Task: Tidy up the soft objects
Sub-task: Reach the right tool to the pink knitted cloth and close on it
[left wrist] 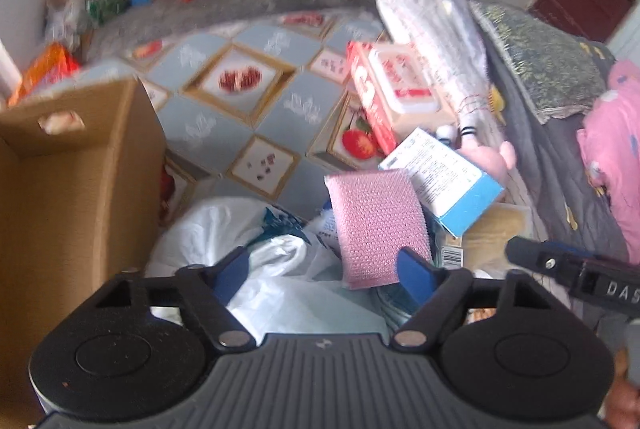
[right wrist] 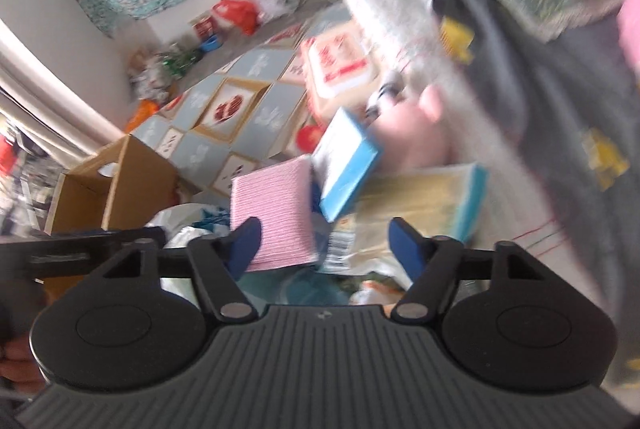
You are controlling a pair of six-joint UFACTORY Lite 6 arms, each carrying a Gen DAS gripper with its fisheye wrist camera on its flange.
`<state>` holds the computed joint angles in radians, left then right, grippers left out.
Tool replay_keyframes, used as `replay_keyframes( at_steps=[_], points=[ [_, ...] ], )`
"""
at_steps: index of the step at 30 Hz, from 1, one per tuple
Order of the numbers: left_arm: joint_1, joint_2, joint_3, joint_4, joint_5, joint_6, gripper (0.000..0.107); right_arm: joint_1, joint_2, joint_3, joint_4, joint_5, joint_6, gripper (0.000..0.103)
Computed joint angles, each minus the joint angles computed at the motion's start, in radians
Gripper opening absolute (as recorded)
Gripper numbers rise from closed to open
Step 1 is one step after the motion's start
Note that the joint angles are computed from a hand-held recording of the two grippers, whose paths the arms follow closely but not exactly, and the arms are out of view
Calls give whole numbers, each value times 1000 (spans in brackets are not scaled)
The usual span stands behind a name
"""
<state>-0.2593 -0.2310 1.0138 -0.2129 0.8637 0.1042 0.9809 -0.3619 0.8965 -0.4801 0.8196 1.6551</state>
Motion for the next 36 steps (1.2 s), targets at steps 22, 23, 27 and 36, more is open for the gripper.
replay_keyframes(
  at_steps=[22,23,27,36],
  points=[
    [-21,586,430,-170,114,16,76,-310,375,37,637,-415,-803,36],
    [-25,606,447,-174,123,19,82,-314,381,40,653,-418,-829,36],
    [-55,671,509,-141,145,-12,87,-332,388,41,734,-426,-934,36],
    [-142,764,599,-18,160,-85,91,-378,365,-3,959,-447,-1189,37]
  ],
)
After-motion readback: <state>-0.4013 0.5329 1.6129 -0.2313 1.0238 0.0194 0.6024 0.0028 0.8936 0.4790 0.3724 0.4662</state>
